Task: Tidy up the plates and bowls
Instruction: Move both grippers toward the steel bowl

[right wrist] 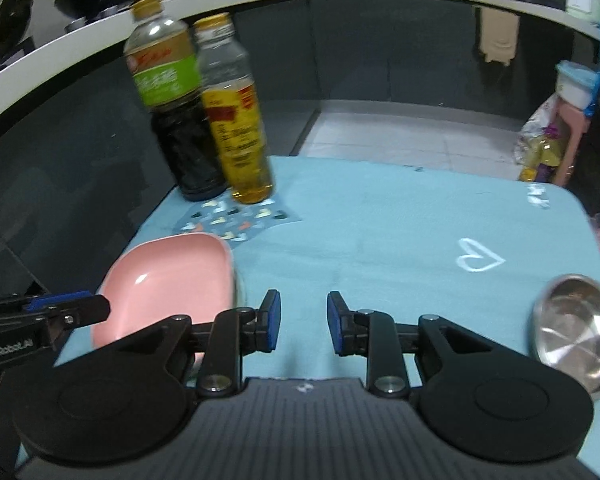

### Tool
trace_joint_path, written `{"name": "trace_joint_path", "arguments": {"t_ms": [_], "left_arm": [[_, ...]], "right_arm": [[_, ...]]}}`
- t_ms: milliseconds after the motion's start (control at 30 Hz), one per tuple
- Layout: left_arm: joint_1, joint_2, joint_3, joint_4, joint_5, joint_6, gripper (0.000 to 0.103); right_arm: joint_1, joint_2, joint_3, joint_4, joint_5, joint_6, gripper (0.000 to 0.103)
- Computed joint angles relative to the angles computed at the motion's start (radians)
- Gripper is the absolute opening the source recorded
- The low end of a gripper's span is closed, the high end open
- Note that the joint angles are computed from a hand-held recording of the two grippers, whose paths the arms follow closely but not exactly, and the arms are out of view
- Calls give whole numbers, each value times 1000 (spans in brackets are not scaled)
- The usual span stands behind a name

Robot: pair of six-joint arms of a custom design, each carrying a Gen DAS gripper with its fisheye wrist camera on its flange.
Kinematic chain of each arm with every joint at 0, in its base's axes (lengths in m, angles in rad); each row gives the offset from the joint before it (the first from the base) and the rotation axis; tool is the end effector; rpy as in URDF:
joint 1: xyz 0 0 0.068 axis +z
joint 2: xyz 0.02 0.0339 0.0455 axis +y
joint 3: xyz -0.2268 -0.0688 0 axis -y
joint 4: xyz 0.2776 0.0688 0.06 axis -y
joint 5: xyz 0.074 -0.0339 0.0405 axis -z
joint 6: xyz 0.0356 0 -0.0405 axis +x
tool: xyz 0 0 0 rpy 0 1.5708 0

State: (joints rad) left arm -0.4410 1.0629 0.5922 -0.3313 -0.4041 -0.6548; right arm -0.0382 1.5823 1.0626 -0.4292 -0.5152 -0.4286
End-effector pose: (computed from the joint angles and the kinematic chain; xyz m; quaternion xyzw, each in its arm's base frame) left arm 0.2398 -0.0977 0.1625 -0.1717 0.8950 -0.0326 0.4105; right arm 0.3549 0.0040 0.1692 -0.2550 0.8880 0.1675 0.3439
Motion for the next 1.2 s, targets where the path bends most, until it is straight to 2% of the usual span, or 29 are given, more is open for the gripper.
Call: {"name": "trace_joint_path", "arguments": {"t_ms": [233, 433, 500, 700, 767, 867, 1000, 1200], "left_arm": [[-105, 204, 188, -39, -47, -16, 19], [-185, 386, 361, -43, -68, 7, 19], [-202, 441, 416, -34, -69, 29, 19], [-219, 597, 583, -22, -29, 81, 19], [-219, 666, 666, -61, 4, 98, 19], [-213, 742, 749, -91, 45, 85, 19], [-216, 810, 806, -77, 73, 47, 19], [-237, 922, 926, -54, 93, 54, 19]], "right_arm": [[-138, 60, 62, -35, -53, -61, 23], [-253, 120, 112, -33, -105, -70, 31], [-286, 140, 132, -38, -127, -87, 37], [-364, 185, 187, -58, -182, -105, 39], [-381, 208, 212, -62, -183, -90, 39], [-397, 242, 244, -58, -174, -57, 39], [-429, 262, 253, -30, -175, -28, 39], [-451, 306, 288, -3, -165, 39, 39]]}}
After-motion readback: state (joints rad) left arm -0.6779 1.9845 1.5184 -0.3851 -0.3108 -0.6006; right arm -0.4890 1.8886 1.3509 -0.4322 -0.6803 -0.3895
